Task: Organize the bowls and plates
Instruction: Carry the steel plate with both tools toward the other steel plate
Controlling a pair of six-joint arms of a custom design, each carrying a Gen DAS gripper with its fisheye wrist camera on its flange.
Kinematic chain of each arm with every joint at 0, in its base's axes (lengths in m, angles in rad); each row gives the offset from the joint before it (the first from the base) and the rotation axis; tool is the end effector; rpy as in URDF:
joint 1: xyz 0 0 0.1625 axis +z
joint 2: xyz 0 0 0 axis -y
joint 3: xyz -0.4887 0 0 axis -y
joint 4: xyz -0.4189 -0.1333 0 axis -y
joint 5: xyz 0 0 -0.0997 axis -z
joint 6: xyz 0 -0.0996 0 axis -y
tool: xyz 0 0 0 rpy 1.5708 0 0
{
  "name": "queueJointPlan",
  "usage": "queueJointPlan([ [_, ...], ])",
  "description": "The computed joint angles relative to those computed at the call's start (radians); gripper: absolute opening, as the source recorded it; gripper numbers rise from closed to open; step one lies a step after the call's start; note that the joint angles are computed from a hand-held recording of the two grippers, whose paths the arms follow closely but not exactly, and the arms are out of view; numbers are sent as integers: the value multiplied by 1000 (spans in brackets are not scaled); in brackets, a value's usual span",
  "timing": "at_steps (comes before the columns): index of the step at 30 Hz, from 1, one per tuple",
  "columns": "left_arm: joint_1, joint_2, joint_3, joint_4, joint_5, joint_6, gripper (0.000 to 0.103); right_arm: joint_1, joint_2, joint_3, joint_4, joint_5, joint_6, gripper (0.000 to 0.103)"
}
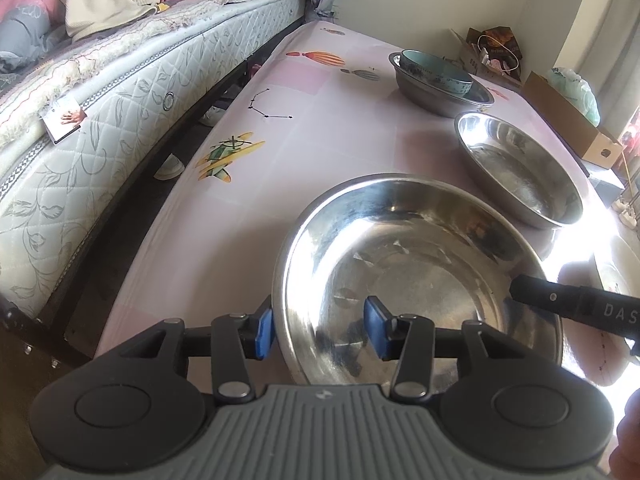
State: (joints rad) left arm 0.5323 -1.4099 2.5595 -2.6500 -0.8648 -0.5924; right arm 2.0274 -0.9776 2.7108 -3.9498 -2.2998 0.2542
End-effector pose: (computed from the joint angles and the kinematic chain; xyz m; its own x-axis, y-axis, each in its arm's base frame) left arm -0.1957 -0.3450 0.1800 -0.7677 0.2805 -0.5762 0.5194 0.7990 -0.3030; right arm 0.2055 -0.2665 0.1550 -0.9075 0.2102 0.3635 -0.1280 0.6860 -0.7163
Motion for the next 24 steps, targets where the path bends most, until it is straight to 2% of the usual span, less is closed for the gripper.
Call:
queueJointPlan([
  [24,-9,-2,-1,7,2,-1,48,17,2,-8,-2,-31,-40,22],
])
